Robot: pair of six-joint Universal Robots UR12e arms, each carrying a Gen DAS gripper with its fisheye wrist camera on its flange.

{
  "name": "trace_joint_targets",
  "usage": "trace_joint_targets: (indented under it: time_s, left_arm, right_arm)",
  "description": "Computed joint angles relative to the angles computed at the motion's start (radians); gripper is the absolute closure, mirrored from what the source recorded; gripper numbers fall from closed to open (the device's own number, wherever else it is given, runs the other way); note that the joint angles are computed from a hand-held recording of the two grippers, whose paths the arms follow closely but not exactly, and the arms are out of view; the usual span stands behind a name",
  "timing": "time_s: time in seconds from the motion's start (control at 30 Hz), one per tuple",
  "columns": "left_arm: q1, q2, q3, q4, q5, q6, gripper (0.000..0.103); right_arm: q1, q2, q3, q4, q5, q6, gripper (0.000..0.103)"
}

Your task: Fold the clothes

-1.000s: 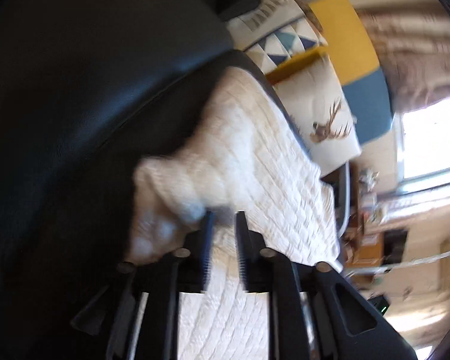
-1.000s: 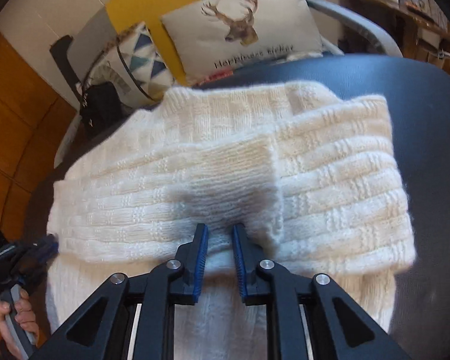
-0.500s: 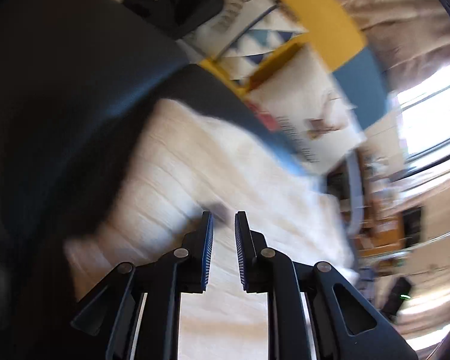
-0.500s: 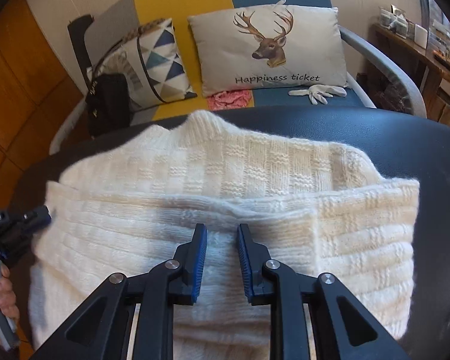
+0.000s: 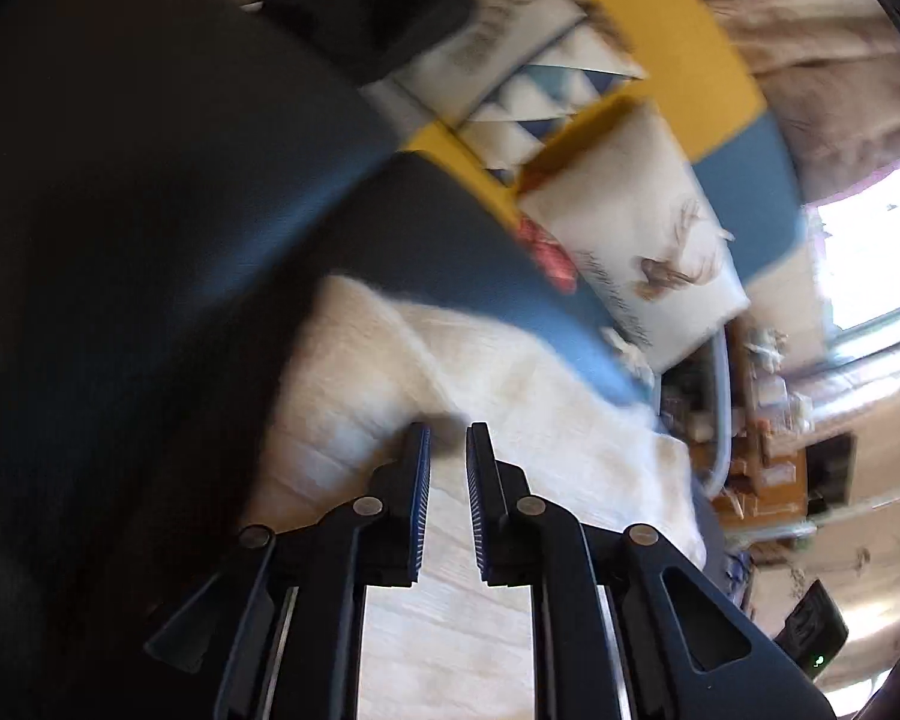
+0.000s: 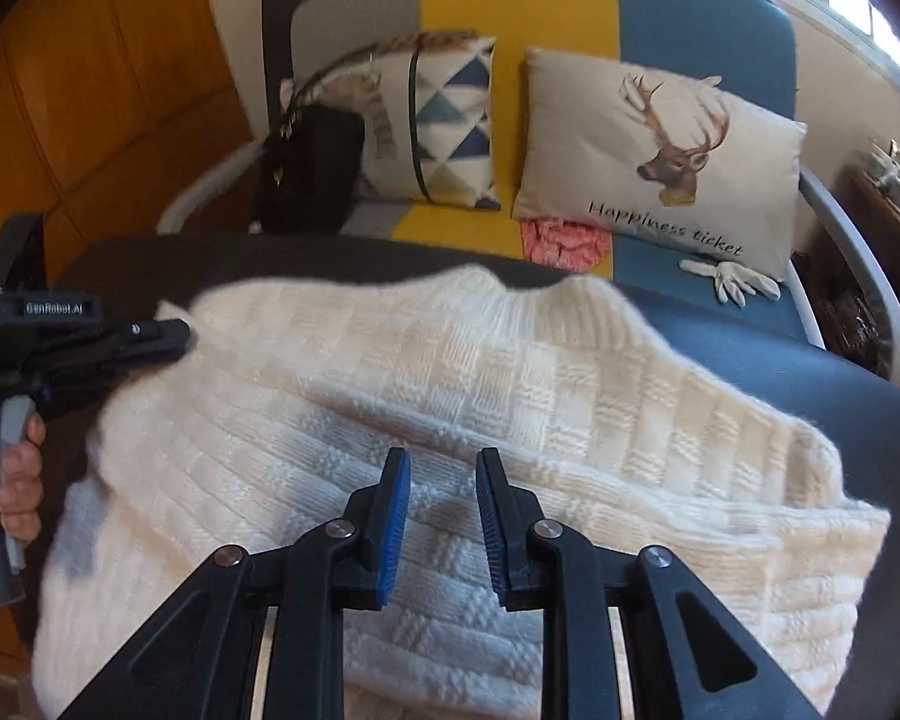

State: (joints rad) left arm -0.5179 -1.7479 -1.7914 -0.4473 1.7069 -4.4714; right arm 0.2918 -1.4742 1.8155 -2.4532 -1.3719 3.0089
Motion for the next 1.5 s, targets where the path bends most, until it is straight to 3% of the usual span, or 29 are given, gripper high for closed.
trace_joint_targets:
  time_s: [0.17,0.4,0.63,0.8,0.93,1.07,1.17,1.23,1.37,1.5]
  left_arm:
    - [0.009,0.027,-0.039,0.073,-0.039,0.005,0.091]
    - [-0.031,0.127,-0.148,0.189,0.048,-0.074,0.091]
    - [-0.08,0.139,-0.193,0.252,0.04,-0.167,0.091]
    - [-0.105,0.106,-0.161,0.203,-0.002,-0.162,0.091]
    - [-0.122,0.105,-0.143,0.075,0.051,-0.222,0.091]
    - [-0.131,0.111,-0.156,0.086,0.08,-0.239,0.092]
    - [-0.139,0.114,-0.149,0.108,0.088,-0.238,0.092]
    - [-0.143,0.108,-0.138,0.137,0.097,-0.204,0.092]
    - [-0.131,0.077,-0.081,0.115,0.07,-0.091,0.092]
    - [-0.103,0.04,-0.038,0.006,0.003,-0.049,0.091]
  right_arm:
    - [-0.014,0.001,0.018,-0.028,0.038,0.048,0.081]
    - [-0.023,-0.068,0.067,-0.065,0.104,0.045,0.081]
    - [-0.014,-0.051,0.074,-0.031,0.079,0.089,0.08]
    - [-0.028,-0.059,0.081,-0.041,0.113,0.165,0.08]
    - [-0.034,-0.081,0.09,-0.054,0.099,0.172,0.08]
    - [-0.054,-0.077,0.105,-0.035,0.083,0.193,0.081]
    - [-0.085,-0.087,0.127,-0.061,0.151,0.233,0.081]
    - [-0.095,-0.103,0.139,-0.08,0.166,0.261,0.081]
    - [-0.11,-0.146,0.171,-0.114,0.172,0.26,0.081]
    - [-0.122,-0.154,0.186,-0.092,0.115,0.257,0.08]
